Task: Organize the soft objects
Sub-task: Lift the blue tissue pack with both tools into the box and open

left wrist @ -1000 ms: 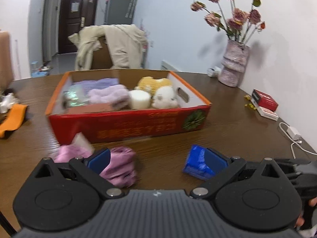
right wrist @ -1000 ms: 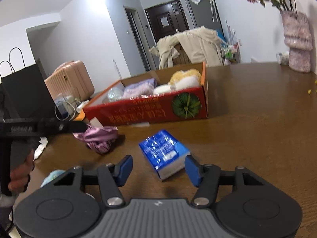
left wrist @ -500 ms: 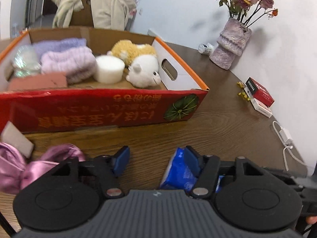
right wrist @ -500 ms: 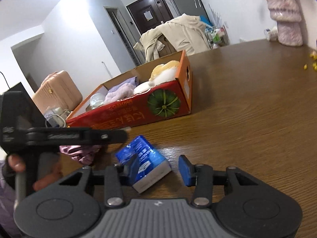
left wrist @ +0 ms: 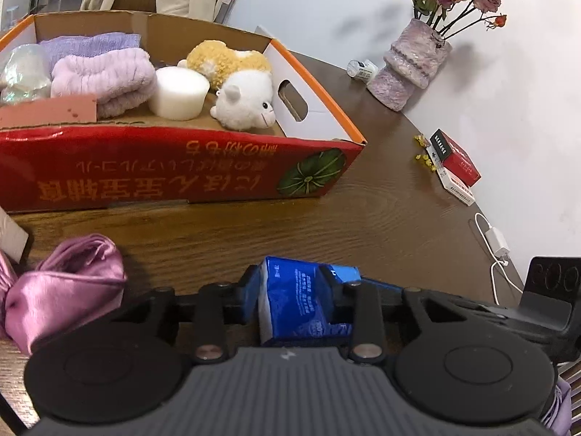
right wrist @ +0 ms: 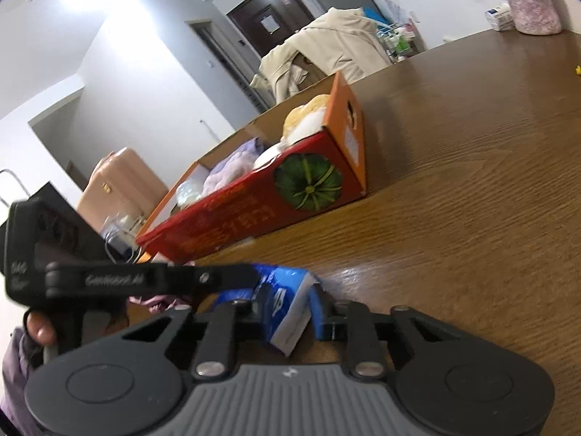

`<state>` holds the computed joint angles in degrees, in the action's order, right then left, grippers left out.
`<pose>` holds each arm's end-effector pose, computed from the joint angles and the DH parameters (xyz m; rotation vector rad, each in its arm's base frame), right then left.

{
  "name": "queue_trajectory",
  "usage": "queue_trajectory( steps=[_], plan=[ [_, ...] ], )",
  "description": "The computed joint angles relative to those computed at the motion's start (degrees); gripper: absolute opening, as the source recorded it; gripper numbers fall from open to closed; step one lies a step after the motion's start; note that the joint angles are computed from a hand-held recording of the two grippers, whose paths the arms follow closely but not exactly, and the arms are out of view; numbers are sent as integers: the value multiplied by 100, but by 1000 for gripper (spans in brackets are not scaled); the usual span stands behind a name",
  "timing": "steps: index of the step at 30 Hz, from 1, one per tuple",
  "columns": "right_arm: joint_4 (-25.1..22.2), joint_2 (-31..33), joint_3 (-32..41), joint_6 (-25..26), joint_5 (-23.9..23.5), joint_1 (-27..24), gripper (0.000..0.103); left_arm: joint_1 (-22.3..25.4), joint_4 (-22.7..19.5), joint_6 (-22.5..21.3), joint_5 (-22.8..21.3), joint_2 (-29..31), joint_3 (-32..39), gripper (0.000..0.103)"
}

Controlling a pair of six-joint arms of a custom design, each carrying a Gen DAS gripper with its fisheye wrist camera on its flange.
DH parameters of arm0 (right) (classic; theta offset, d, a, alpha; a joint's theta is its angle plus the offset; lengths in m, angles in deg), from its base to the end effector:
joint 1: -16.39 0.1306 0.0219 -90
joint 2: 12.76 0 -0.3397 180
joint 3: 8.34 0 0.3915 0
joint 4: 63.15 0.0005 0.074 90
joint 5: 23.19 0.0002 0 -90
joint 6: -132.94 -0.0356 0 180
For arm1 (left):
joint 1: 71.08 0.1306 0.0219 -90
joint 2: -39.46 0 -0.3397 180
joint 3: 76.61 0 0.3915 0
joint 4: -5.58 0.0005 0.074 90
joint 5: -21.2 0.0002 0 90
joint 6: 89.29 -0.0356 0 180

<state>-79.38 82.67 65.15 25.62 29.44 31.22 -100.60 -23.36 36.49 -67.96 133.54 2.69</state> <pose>0.4755 0.1477 0.2591 -0.3196 2.2491 1.0300 0.4378 -0.2491 0.2937 -0.1240 2.4051 -0.5701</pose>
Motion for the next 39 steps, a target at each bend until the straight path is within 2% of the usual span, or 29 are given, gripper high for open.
queue_trajectory(
  steps=[5,6,9,11,12,13,16,19,23,30,34,39],
  plan=[
    [38,-33,-43,-20,125,27,20,-1,-11,39,50,-13,-14,36],
    [58,-61,-69,-64,189,37,20,9,-41,95,75,-23,-17,40],
    [47,-154,-132,-97,290,32,20,11,-89,174,64,-110,-97,41],
    [84,-207,-186,-155,256,28,21,-1,-83,195,77,-175,-170,34],
    [91,-191,-186,-185,198,23,21,5,-16,248,153,-213,-224,26],
    [85,-172,-186,-244,142,32,21,-16,-16,317,119,-252,-249,24],
    [112,-241,-245,-296,268,82,20,-126,22,305,-79,-382,-354,24],
    [89,-377,-322,-286,278,51,18,-185,66,341,-42,-427,-407,24],
    [124,-618,-511,-293,366,29,18,-251,101,160,-29,-470,-416,24],
    [389,-899,-671,-424,453,17,17,-338,145,42,-272,-624,-348,23],
    [356,-791,-172,-174,506,84,17,-203,251,-41,-363,-760,-217,23],
    [-56,178,1571,299,425,276,17,410,195,-158,-267,-522,469,23]
  ],
)
